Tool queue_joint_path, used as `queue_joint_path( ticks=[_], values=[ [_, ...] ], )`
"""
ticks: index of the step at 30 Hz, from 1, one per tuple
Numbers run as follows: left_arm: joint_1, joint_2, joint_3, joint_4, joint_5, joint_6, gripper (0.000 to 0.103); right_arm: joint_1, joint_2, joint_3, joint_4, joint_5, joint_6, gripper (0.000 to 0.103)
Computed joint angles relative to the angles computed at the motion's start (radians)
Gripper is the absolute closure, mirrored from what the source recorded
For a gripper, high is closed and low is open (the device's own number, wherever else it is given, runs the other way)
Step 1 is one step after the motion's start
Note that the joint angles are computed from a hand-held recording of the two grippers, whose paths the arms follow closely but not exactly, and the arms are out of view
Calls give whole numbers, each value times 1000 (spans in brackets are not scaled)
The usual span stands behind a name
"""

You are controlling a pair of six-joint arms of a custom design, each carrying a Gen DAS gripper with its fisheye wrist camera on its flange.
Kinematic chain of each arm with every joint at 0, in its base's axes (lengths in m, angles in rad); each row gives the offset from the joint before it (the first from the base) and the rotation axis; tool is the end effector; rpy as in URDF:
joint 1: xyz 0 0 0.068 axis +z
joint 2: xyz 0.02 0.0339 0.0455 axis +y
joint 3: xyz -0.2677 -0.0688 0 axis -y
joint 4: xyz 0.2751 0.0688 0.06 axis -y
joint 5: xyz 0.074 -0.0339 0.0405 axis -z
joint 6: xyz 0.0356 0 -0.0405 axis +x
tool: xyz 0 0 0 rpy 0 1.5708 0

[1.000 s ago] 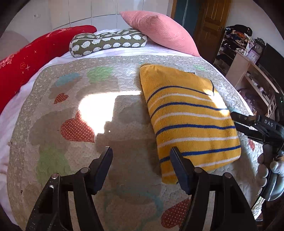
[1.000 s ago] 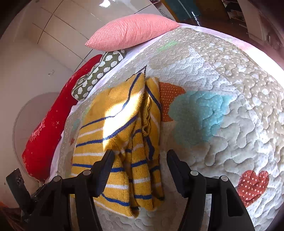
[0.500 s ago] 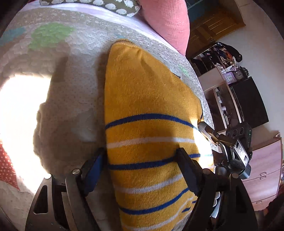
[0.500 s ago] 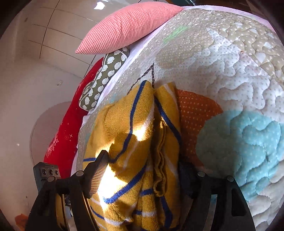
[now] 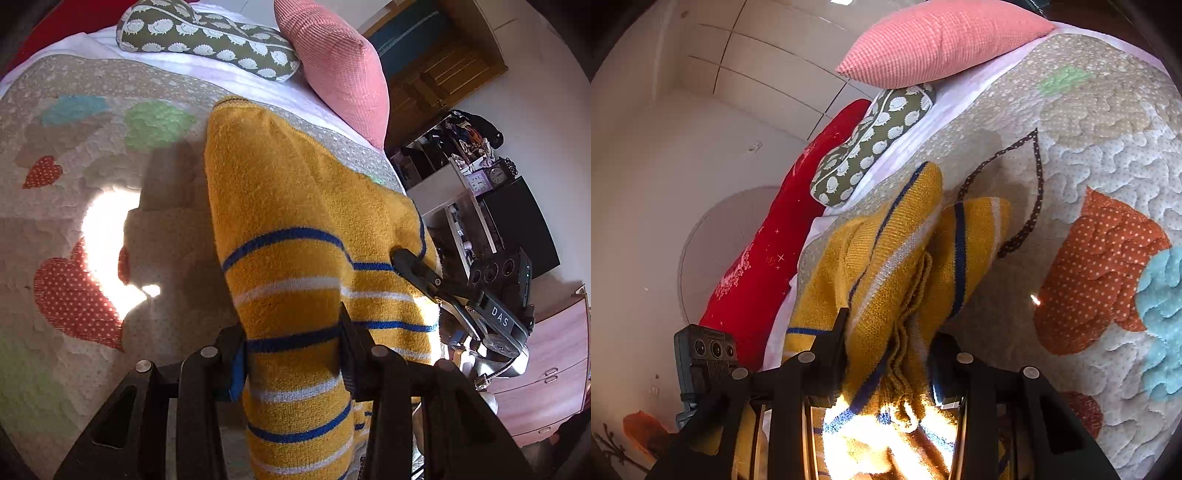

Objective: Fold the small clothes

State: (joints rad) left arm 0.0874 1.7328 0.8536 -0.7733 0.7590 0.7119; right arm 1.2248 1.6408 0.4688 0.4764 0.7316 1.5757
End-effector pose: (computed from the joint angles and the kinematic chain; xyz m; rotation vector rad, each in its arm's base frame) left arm 0.2778 -0.0003 0.1046 0.7960 2.6108 -1.0461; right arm 0.1166 0.2534 0.0859 0.7558 2.0529 0.8528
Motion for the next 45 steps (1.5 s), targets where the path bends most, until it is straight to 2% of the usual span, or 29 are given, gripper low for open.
queue_joint_path(
  ticks=[2,6,17,19,22,24,29,31,34,36,38,40,41,42,43,44,45],
  values=[
    [32,-5,18,-20,-6,28,64,-11,20,49,-24,-16,-41,65],
    [79,-2,37,-2,-34,47,64,-47,97,117,20,-62,-81,64],
    [104,134,113,72,-90,0,64,-130,262,230,46,-176,-89,65],
    [101,168,120,100,-103,-24,59,-145,291,239,32,-193,-67,64],
    [105,232,160,88,-118,-57,47,-166,318,257,-55,-221,-5,49],
    [121,236,174,52,-115,-48,47,-157,306,242,-67,-206,16,44],
    [242,110,137,-27,-45,60,47,-61,144,264,-365,-22,47,44],
    [299,65,114,-60,-10,118,47,-2,104,291,-435,54,42,44],
    [342,10,40,-34,-15,168,47,70,122,341,-415,89,-13,49],
    [338,18,-2,-3,-44,186,47,89,168,342,-297,48,-47,52],
    [318,66,-24,23,-90,177,47,95,241,351,-213,7,-18,52],
    [300,112,-55,70,-127,157,47,93,305,356,-202,-16,59,52],
    [291,133,-61,86,-139,153,47,88,327,338,-164,-28,93,57],
    [288,149,-62,86,-144,154,47,86,338,311,-115,-29,121,68],
    [295,146,-66,80,-141,159,47,89,335,290,-89,-24,141,71],
    [304,132,-67,58,-139,178,47,97,319,286,-113,-12,158,73],
    [317,115,-69,34,-134,203,47,112,294,307,-204,10,180,72]
  ],
)
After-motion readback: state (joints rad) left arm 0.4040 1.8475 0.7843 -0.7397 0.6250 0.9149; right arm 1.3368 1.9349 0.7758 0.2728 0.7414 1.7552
